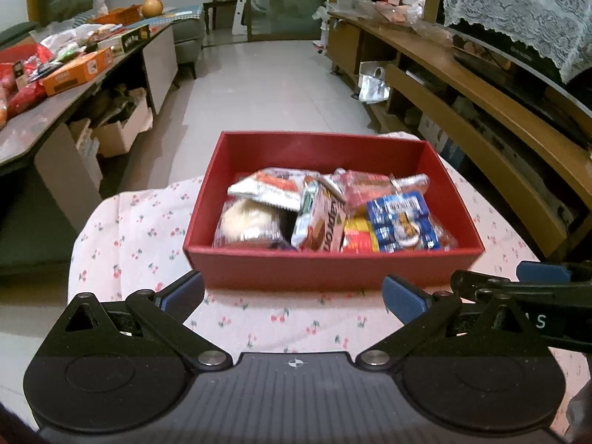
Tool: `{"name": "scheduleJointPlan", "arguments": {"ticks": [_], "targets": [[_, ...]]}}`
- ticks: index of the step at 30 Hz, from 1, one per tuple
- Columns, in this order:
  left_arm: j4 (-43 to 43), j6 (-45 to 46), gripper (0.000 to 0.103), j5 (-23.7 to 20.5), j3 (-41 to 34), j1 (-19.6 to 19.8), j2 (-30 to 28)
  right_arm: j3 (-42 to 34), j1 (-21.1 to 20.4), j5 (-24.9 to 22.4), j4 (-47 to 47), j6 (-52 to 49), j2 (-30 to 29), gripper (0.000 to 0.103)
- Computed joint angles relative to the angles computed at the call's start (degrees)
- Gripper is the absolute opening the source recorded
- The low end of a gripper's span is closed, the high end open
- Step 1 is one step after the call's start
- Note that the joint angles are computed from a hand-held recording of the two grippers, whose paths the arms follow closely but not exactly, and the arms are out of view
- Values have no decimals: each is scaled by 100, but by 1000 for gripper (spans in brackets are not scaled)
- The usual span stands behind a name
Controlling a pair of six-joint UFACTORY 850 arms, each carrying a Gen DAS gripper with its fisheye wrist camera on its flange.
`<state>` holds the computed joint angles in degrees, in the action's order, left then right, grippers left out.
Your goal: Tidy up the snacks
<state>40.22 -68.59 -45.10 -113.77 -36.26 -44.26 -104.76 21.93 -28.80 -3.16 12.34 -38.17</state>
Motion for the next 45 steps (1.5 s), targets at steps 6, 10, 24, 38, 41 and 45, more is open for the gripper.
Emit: {"name": "scheduleJointPlan", "arguments": {"ticks": [6,10,24,38,41,45], "targets": [[-14,-179,103,198,525,-73,312,526,32,78,-12,54,342,79],[-102,-187,103,261,771,-122,457,800,60,79,-33,103,516,79],[20,-553,103,297,1297,-295,737,1354,137,61,-214,230,865,79],[-250,-697,102,502,1814,-377,1057,1882,210,179,-265,224,1215,79],[-363,-630,103,557,1897,-379,1099,1969,221,160,-248,235,1265,79],[-389,-675,103,595,2021,-410,1165,2082,246,150,-285,287,1331,79]]}}
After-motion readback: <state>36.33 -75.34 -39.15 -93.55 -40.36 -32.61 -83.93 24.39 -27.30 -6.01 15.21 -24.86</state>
